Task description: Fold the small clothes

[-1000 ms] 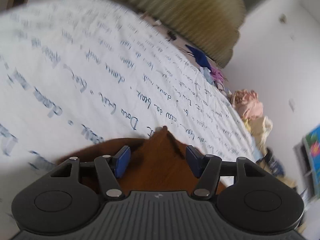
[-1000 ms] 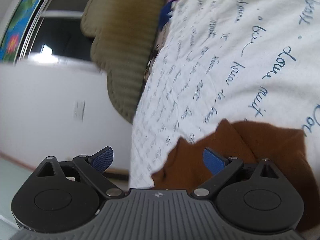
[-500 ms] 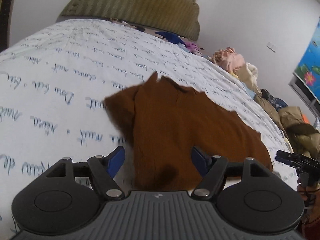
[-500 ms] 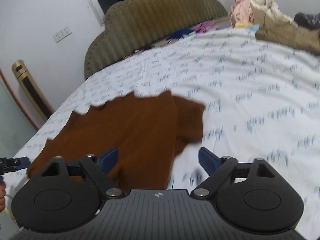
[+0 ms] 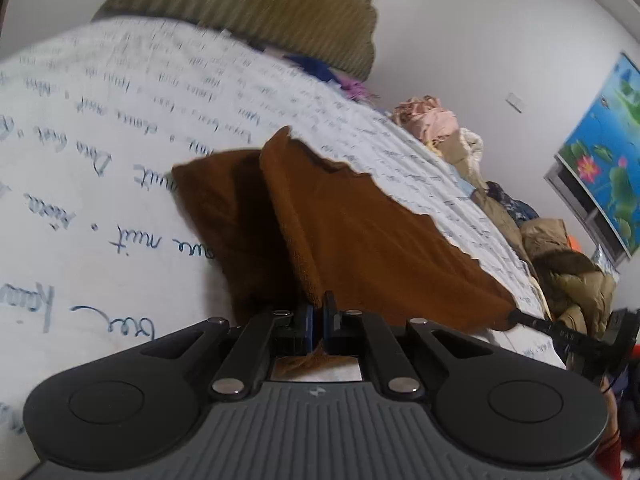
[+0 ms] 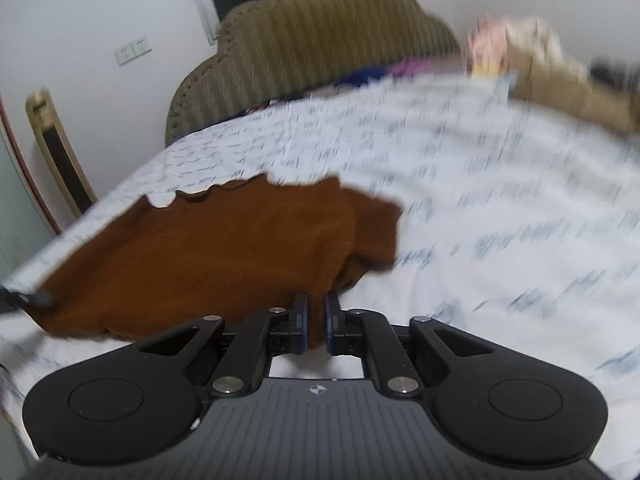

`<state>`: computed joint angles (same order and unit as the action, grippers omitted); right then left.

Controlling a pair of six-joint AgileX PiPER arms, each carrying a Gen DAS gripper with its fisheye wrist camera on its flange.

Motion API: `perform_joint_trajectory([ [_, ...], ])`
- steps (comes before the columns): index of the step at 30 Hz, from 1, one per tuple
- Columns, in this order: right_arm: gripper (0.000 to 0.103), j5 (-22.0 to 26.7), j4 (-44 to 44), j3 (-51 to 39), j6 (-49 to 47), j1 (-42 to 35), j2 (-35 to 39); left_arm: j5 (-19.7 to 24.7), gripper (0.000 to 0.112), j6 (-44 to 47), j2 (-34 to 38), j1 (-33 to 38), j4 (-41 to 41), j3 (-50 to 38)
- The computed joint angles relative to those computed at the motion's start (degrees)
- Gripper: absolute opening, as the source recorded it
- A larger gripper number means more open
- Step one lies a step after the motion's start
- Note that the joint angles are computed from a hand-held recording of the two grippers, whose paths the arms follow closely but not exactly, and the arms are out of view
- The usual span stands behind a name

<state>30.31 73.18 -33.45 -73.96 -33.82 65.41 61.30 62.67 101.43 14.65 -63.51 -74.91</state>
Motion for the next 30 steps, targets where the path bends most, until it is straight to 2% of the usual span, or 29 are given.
perform_joint_trajectory([
  [1, 0.004, -1.0, -3.7, 0.1, 1.8, 0.2, -2.1, 0.0, 0.004, 0.9, -1.2, 1.0, 0.2, 0.8],
  [3, 0.004, 3.4, -5.8, -0.7, 2.6, -2.7, -1.6, -0.8, 0.004, 4.2, -2.9, 2.6, 1.5, 2.1],
  [4, 0.003, 4.2, -6.9, -0.9, 3.1, -3.3, -1.1, -3.3, 0.004, 5.5, -3.8, 2.5, 3.4, 3.1],
  [5, 0.003, 2.7, -10.0, -1.0, 5.1, -2.4, -0.6, -6.6, 0.004, 4.9, -4.4, 1.8, 6.3, 4.0],
  [8, 0.005, -7.8, -17.7, 0.9, 13.9, 2.6, -2.5, -12.5, 0.004, 0.9, -4.5, 0.7, 12.9, 5.3],
  [10, 0.016, -10.0, -13.7, 1.7, 13.0, 2.8, -5.1, -13.8, 0.004, 2.5, -6.1, 1.6, 9.9, 6.3],
  [13, 0.035, -7.2, -4.1, -0.4, 5.4, 3.4, -4.8, -12.9, 0.008, 6.2, -8.7, 1.0, 1.7, 6.7],
  [15, 0.047, -9.1, -1.2, -1.7, 2.4, 8.1, -3.0, -13.1, 0.018, 6.6, -9.4, -2.4, -0.8, 6.1],
  [16, 0.049, -10.8, 0.9, -2.3, -0.2, 11.3, -1.4, -14.3, 0.036, 5.8, -9.2, -4.8, -0.8, 5.8],
  [17, 0.052, -12.5, 1.0, -3.1, -0.5, 14.1, 0.4, -16.0, 0.061, 5.0, -8.7, -7.6, -0.2, 5.4],
  [18, 0.055, -13.9, -0.7, -4.1, 1.5, 16.8, 2.5, -17.6, 0.070, 5.6, -8.1, -10.0, 0.0, 5.5],
  [20, 0.057, -14.7, -10.4, -6.2, 11.2, 19.9, 6.9, -22.6, 0.071, 8.3, -7.2, -14.5, 2.8, 7.5],
  [22, 0.058, -16.0, -21.9, -5.8, 20.6, 22.0, 8.7, -30.1, 0.065, 7.7, -6.1, -18.0, 9.8, 10.8],
  [24, 0.062, -13.1, -31.9, -4.1, 23.5, 21.5, 7.4, -30.1, 0.063, 14.9, -7.2, -15.9, 7.5, 14.3],
  [25, 0.063, -12.3, -33.8, -3.0, 22.2, 21.0, 5.7, -29.1, 0.063, 17.3, -8.5, -14.6, 6.6, 15.5],
  [26, 0.063, -9.2, -33.5, -3.2, 21.1, 19.4, 4.1, -27.6, 0.063, 17.4, -9.6, -13.4, 6.9, 15.7],
  [27, 0.063, -4.6, -30.8, -4.6, 19.2, 16.7, 3.3, -25.5, 0.064, 16.7, -10.6, -12.3, 6.9, 15.4],
  [29, 0.063, 1.9, -20.2, -6.3, 12.4, 11.4, 1.7, -22.2, 0.065, 19.0, -11.9, -10.6, 1.3, 14.6],
  [30, 0.067, 2.8, -14.4, -6.6, 9.2, 10.2, 1.6, -21.6, 0.065, 19.6, -11.8, -10.5, -1.7, 13.6],
])
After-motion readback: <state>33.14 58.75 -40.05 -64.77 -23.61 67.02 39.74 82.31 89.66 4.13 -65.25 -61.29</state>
